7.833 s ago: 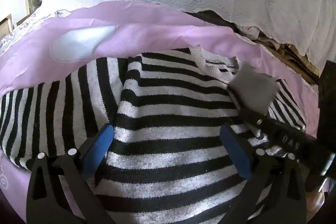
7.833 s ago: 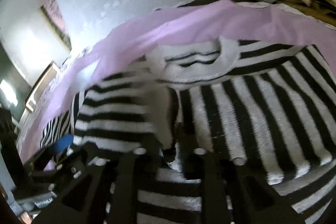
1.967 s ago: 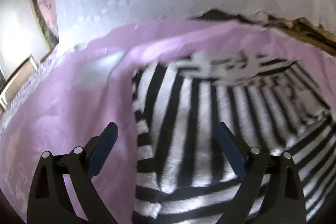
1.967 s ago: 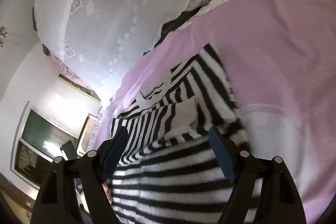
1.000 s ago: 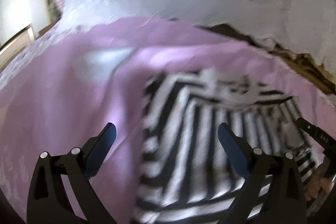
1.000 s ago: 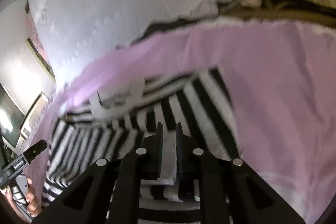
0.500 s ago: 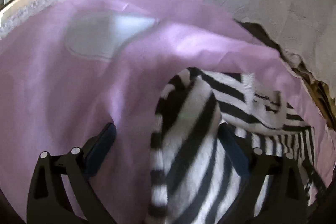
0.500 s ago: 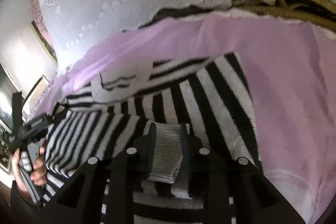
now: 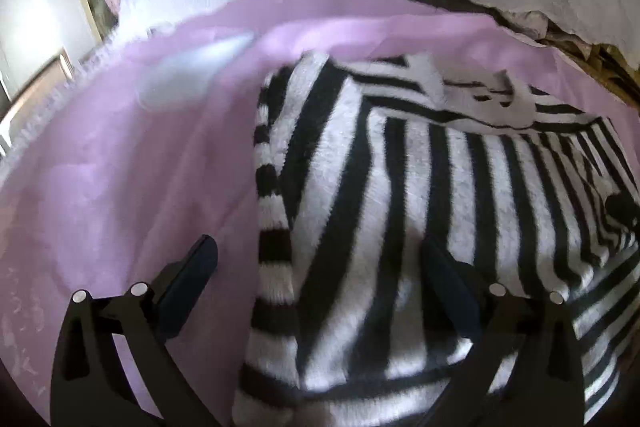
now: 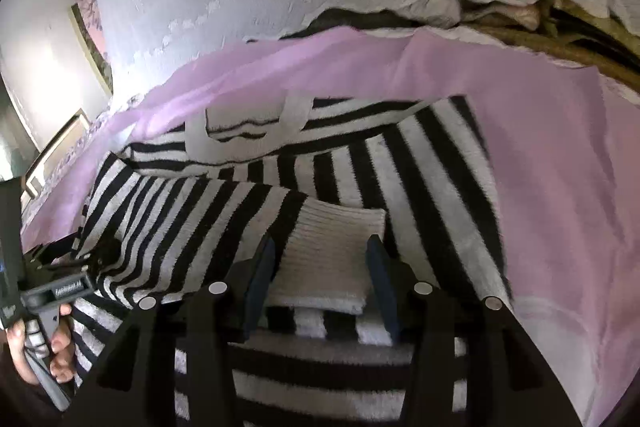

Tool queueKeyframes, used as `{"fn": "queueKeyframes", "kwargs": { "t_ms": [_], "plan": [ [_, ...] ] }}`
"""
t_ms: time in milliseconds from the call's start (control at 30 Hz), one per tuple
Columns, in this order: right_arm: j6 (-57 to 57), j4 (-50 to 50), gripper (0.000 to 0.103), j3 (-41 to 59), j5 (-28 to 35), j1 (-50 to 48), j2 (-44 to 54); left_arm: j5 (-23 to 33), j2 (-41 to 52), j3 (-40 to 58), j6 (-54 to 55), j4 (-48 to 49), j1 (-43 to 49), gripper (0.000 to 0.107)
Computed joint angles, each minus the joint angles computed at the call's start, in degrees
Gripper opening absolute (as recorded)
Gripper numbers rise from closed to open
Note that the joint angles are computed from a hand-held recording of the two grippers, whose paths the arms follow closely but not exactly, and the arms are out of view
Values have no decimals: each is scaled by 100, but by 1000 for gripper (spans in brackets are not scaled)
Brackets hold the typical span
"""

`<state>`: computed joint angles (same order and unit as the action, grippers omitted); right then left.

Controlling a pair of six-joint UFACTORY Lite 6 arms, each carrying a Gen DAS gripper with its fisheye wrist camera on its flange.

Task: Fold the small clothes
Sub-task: 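Fold the held sleeve and side of the sweater over the body with the left gripper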

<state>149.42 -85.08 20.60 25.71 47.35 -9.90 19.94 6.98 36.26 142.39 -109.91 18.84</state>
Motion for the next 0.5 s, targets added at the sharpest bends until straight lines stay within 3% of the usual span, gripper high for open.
{"fn": "queueKeyframes", "kwargs": {
  "t_ms": [200, 267, 500],
  "plan": [
    [17, 1174, 50, -374, 869, 1334, -658, 677, -1111, -1114, 164, 624, 770, 98],
    [-111, 1777, 53, -312, 1364, 1997, -743, 1025, -1371, -1277, -132, 1293, 1237, 98],
    [240, 2788, 62, -142, 1896, 3418, -570, 1844, -2146, -2009, -287, 2609, 2584, 98]
  ]
}}
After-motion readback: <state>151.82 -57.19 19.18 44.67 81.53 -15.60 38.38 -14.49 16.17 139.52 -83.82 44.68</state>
